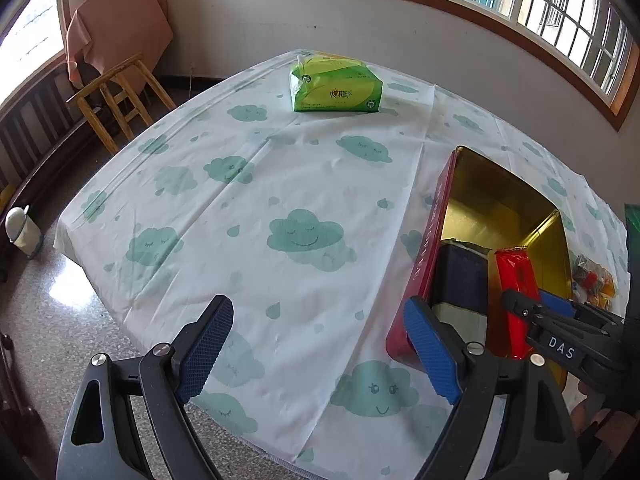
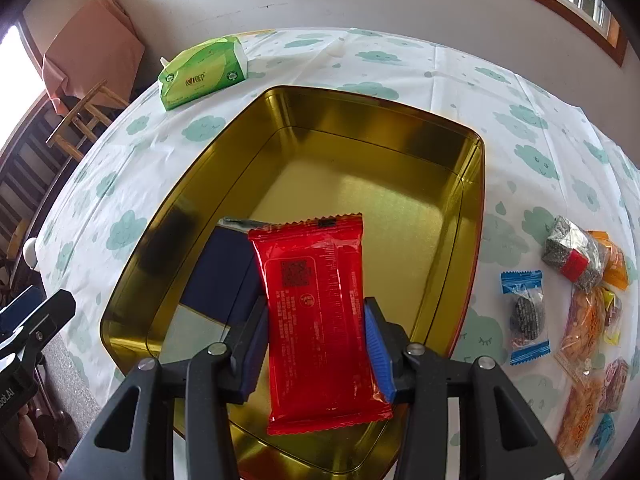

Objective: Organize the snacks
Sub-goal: 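Carry the red snack bar over the tin and release it with the right tool, then grasp the square printed cake box with the right tool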

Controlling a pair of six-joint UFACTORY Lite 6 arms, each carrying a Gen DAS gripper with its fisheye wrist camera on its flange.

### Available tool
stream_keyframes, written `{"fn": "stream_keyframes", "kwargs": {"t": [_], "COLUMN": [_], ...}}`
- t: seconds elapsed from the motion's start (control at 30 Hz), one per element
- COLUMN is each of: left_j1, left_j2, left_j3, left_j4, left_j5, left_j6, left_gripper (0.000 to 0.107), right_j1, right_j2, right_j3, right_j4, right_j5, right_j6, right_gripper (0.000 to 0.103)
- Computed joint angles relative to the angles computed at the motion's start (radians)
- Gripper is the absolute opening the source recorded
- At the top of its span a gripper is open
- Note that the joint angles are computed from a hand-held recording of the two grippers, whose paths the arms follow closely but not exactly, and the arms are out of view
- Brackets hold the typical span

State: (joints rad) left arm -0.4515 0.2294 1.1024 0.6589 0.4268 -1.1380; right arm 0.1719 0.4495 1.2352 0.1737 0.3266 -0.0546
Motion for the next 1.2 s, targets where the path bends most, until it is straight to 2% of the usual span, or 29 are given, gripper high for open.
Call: {"fn": "stream_keyframes", "kwargs": {"t": [0.2, 0.3, 0.37, 0.6, 0.77, 0.87, 1.0, 1.2], "left_j1": [-0.024, -0.061, -0.093, -0.239, -0.346, -0.407, -0.475, -0.544], "left_j2": [-0.004, -0.006, -0.004, 0.066, 0.156, 0.235, 0.337, 0.516], "left_j3": [0.007, 0.029, 0.047, 0.169, 0.295, 0.397, 0.533, 0.773], "left_j4": [0.004, 0.012, 0.019, 0.013, 0.006, -0.019, -0.061, -0.138], "left_j5": [0.016, 0.038, 0.051, 0.096, 0.134, 0.164, 0.208, 0.277], "left_j6": [-0.011, -0.023, -0.035, -0.025, -0.008, 0.024, 0.081, 0.191], "left_gripper": [0.084, 0.084, 0.084, 0.084, 0.084, 0.084, 0.084, 0.084], "right_j1": [-0.013, -0.05, -0.095, -0.437, -0.746, -0.864, -0.959, -0.982], "right_j2": [-0.069, -0.17, -0.25, -0.432, -0.373, -0.301, -0.181, -0.078], "right_j3": [-0.057, -0.131, -0.188, -0.33, -0.298, -0.252, -0.176, -0.143], "right_j4": [0.093, 0.273, 0.302, 0.405, 0.423, 0.416, 0.451, 0.521], "right_j5": [-0.031, -0.042, -0.043, 0.032, 0.09, 0.109, 0.16, 0.15], "right_j6": [-0.127, -0.349, -0.414, -0.696, -0.866, -0.921, -0.993, -1.079], "right_gripper": [0.047, 0.047, 0.047, 0.047, 0.047, 0.047, 0.047, 0.047]}}
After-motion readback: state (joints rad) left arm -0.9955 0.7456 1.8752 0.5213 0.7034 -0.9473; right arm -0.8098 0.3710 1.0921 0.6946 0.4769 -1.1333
